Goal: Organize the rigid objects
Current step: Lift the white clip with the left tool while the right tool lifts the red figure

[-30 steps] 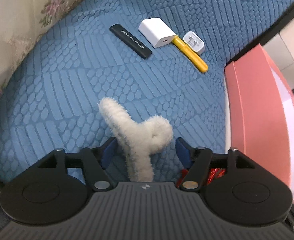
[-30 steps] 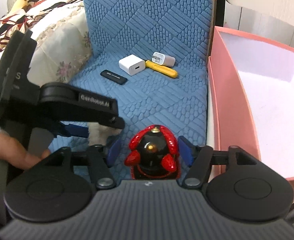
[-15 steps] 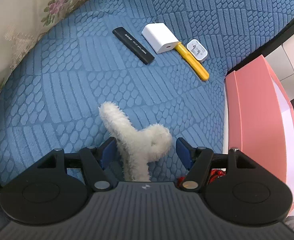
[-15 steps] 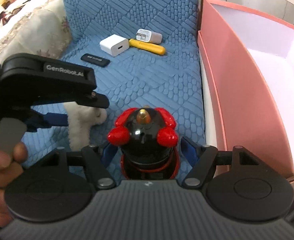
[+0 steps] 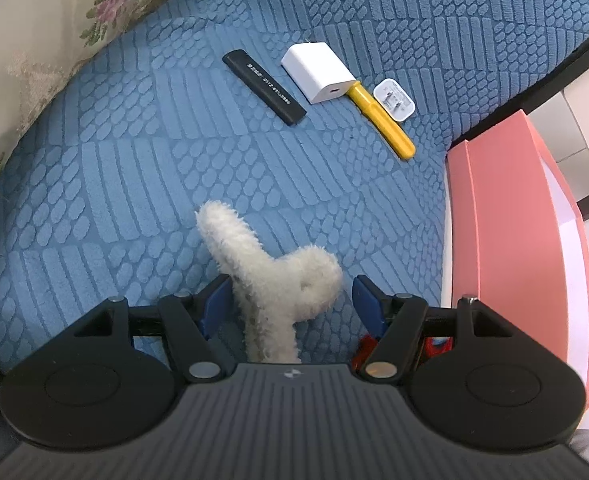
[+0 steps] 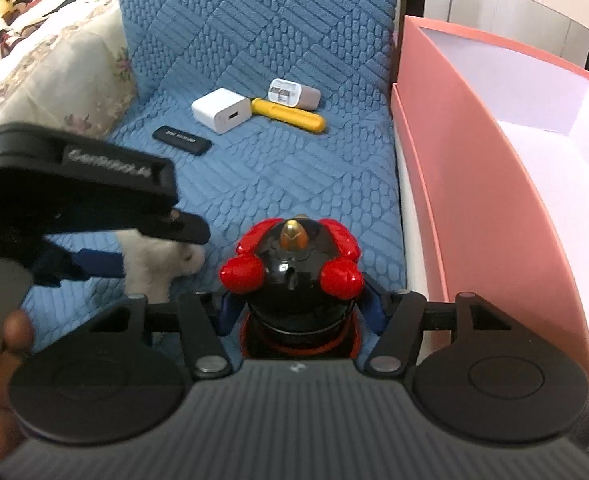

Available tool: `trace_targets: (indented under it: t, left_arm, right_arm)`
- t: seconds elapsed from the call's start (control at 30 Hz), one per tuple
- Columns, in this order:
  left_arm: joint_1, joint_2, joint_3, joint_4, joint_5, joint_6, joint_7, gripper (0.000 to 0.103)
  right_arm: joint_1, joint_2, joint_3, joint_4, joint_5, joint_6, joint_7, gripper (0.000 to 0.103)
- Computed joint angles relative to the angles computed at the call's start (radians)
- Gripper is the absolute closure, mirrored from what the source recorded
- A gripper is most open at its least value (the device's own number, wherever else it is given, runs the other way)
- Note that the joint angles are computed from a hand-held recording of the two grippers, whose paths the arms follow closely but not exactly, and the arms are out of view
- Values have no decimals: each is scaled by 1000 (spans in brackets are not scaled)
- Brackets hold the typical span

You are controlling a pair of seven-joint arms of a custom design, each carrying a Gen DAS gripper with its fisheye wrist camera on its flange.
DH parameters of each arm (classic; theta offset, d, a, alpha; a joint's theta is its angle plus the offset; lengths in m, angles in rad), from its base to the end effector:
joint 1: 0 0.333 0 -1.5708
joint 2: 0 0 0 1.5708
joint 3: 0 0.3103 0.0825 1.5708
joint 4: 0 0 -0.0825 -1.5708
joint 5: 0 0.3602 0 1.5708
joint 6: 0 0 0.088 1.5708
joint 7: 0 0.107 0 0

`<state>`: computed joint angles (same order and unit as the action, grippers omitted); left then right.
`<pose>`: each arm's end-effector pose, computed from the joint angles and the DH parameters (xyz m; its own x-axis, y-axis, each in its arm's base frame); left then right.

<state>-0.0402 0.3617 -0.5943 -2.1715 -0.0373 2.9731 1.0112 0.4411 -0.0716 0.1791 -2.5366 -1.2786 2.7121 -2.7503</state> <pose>0.4835 -0.3336 0.3200 -0.0257 -0.9018 0.4313 -0.9564 -0.1034 -0.2730 0.3400 0.2841 0.3202 -0.1775 -0.9816 -0.0705 -0.7610 0.1823 -0.6226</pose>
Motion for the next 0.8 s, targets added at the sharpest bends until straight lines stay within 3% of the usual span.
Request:
trace_targets:
  t: [0.23,0.57,0.67,0.8]
  left_arm:
    - [47,27,-48,20,-4,-13,86,32]
    - [-10,28,7,22,79,4,98,33]
    - [-14,30,16,22,91,9,93,40]
    - [23,35,-16,18,70,14,94,41]
  right_arm:
    - [-4,18,-5,21,-18,-21,9,40]
    - [0,29,-12,32,-30,-24,19,40]
    - [-3,33,-17,40,2,-20,-18,40]
    - [-1,37,-12,45,-14,-43,-7,40]
